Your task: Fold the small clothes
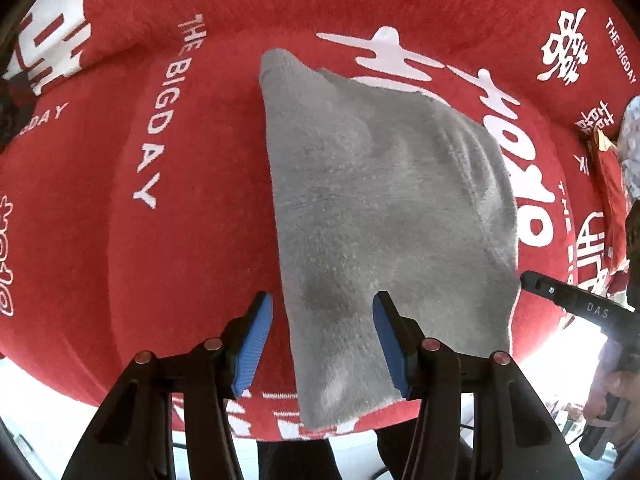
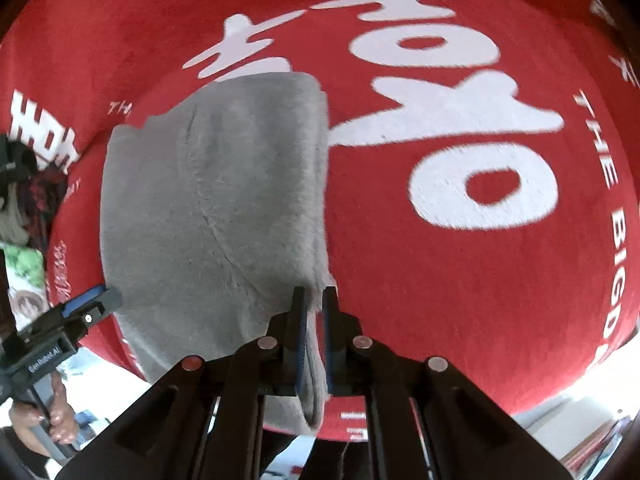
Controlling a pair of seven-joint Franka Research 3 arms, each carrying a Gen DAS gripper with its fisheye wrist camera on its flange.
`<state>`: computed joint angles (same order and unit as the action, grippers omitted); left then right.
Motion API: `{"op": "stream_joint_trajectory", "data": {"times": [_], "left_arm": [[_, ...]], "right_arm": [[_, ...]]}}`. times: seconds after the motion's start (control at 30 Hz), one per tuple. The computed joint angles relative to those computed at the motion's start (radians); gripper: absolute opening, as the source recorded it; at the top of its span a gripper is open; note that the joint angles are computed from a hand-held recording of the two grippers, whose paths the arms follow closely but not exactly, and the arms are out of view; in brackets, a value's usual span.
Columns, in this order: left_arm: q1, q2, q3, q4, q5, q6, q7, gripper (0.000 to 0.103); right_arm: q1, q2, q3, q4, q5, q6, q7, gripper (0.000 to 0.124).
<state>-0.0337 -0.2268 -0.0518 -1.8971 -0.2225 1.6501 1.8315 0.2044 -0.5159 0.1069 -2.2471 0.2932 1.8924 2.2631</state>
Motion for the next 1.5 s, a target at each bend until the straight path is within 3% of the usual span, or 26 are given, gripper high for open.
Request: {"op": "stream_joint_trajectory", "data": {"times": [0.27, 0.3, 0.4, 0.7, 0.73, 0.8, 0.83, 0.87, 0.93, 1.2, 1.37, 1.5], "left_arm": [[-0.010, -0.011, -0.014, 0.083, 0.066, -0.109, -0.018, 0.054], [-0.012, -0.014, -0.013, 0.096, 0.068, -0.127, -0.016, 0.056], [-0.013, -0.028, -0.014, 0.124, 0.083, -0.152, -0.026, 0.074], [-0.017, -0.021, -0.013, 0.216, 0.101, -0.225, -0.050, 0.076], [-0.016, -0.023, -0.012, 0.220, 0.100, -0.224, -0.054, 0.090], [-0.011, -0.031, -0.007, 0.224, 0.088, -0.208, -0.077, 0.102], [-0.010, -0.032, -0.005, 0.225, 0.085, -0.204, -0.082, 0.102], [-0.009, -0.024, -0.003, 0.239, 0.081, -0.216, -0.087, 0.102], [-0.007, -0.011, -0.005, 0.260, 0.088, -0.237, -0.098, 0.102], [-0.014, -0.030, -0.035, 0.250, 0.238, -0.171, -0.080, 0.102], [-0.003, -0.004, -0.009, 0.287, 0.173, -0.206, -0.116, 0.102], [-0.002, -0.005, -0.024, 0.290, 0.205, -0.202, -0.119, 0.102]], "right_arm": [[0.013, -0.009, -0.002, 0.087, 0.035, -0.117, 0.022, 0.009], [0.014, -0.010, 0.000, 0.098, 0.041, -0.124, 0.030, 0.010], [0.019, -0.005, 0.005, 0.137, 0.054, -0.146, 0.049, 0.010], [0.023, 0.046, 0.016, 0.283, 0.022, -0.209, 0.075, 0.010], [0.024, 0.054, 0.015, 0.292, 0.020, -0.213, 0.072, 0.010], [0.027, 0.075, 0.020, 0.330, 0.003, -0.235, 0.067, 0.012], [0.029, 0.081, 0.021, 0.338, -0.002, -0.238, 0.067, 0.022], [0.029, 0.090, 0.026, 0.355, -0.013, -0.248, 0.072, 0.045], [0.030, 0.101, 0.033, 0.376, -0.030, -0.256, 0.087, 0.073], [0.057, 0.180, 0.069, 0.496, -0.150, -0.335, 0.093, 0.083], [0.078, 0.226, 0.078, 0.569, -0.212, -0.382, 0.086, 0.084], [0.089, 0.247, 0.075, 0.603, -0.229, -0.411, 0.096, 0.084]]}}
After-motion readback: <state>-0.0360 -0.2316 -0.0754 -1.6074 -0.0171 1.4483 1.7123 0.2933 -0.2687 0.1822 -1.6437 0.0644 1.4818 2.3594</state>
